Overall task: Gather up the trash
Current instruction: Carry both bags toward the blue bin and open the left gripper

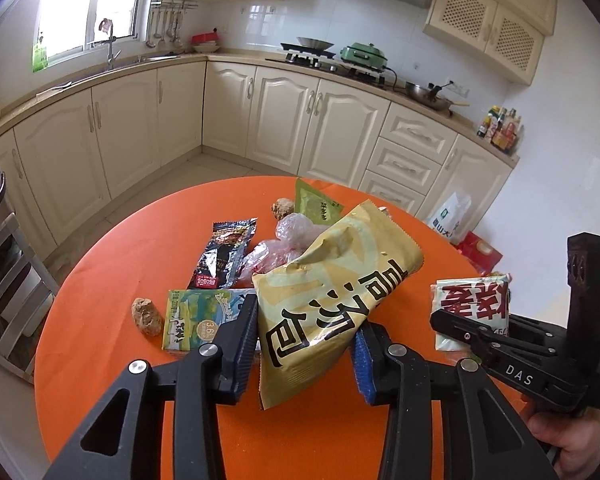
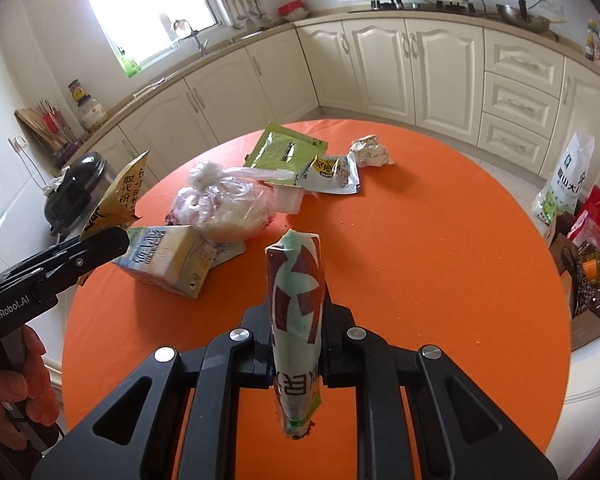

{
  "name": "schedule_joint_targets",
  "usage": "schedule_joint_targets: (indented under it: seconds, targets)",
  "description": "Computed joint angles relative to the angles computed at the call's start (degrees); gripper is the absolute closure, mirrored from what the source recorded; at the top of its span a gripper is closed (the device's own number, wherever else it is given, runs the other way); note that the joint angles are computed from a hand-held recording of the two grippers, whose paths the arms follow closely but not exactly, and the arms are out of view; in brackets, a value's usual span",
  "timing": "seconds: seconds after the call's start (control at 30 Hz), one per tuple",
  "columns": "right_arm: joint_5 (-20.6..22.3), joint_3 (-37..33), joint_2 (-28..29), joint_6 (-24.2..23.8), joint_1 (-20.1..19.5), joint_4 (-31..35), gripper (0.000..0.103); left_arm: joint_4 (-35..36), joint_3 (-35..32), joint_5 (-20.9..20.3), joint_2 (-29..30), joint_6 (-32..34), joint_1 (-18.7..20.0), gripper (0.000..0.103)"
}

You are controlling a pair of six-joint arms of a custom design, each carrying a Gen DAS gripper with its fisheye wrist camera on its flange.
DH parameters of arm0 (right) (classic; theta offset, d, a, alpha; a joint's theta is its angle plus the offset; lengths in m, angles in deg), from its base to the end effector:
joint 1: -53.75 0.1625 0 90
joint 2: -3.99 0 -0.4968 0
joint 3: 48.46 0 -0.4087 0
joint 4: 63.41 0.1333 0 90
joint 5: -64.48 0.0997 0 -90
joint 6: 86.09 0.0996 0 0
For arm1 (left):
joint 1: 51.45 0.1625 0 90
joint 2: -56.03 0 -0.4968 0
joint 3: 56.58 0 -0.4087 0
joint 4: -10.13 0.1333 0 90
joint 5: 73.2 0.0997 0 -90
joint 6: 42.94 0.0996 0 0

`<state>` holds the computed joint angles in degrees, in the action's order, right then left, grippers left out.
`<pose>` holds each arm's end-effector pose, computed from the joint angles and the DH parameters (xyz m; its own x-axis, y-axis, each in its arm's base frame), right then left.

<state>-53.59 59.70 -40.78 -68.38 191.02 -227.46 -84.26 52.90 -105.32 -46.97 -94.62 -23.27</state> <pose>0.5361 -0.3776 0.0790 -0.8509 -0.3583 0.3842 -0.4861 0.8144 -0.3169 -0.2428 -0.3770 0.5439 -0.8299 -0.0706 -0.5534 0.3706 0.6718 -0.6414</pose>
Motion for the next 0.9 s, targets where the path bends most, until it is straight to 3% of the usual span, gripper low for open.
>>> schedule_joint_targets:
  seconds: [0.3, 0.5, 0.73, 0.9]
  targets:
    - [-3.6, 1.6, -4.9, 0.9, 4.1, -0.8, 0.088, 11.5, 1.2, 1.1, -2.5, -11.1, -11.6, 0.067]
    - [-8.1, 3.7, -9.5, 1.0, 6.5, -1.8, 0.088, 14.2, 2.3, 0.3, -2.6, -15.1, -19.0, 0.067]
    - [-14.7, 8.3, -16.7, 3.8, 8.1, -1.0, 0.088, 8.8, 5.3, -3.1, -1.8, -13.9, -25.0, 0.067]
    - [-20.8, 12.8, -23.6, 8.9, 8.5, 2.8, 0.088, -3.9, 7.8, -8.6, 0.5, -4.6, -24.1, 0.067]
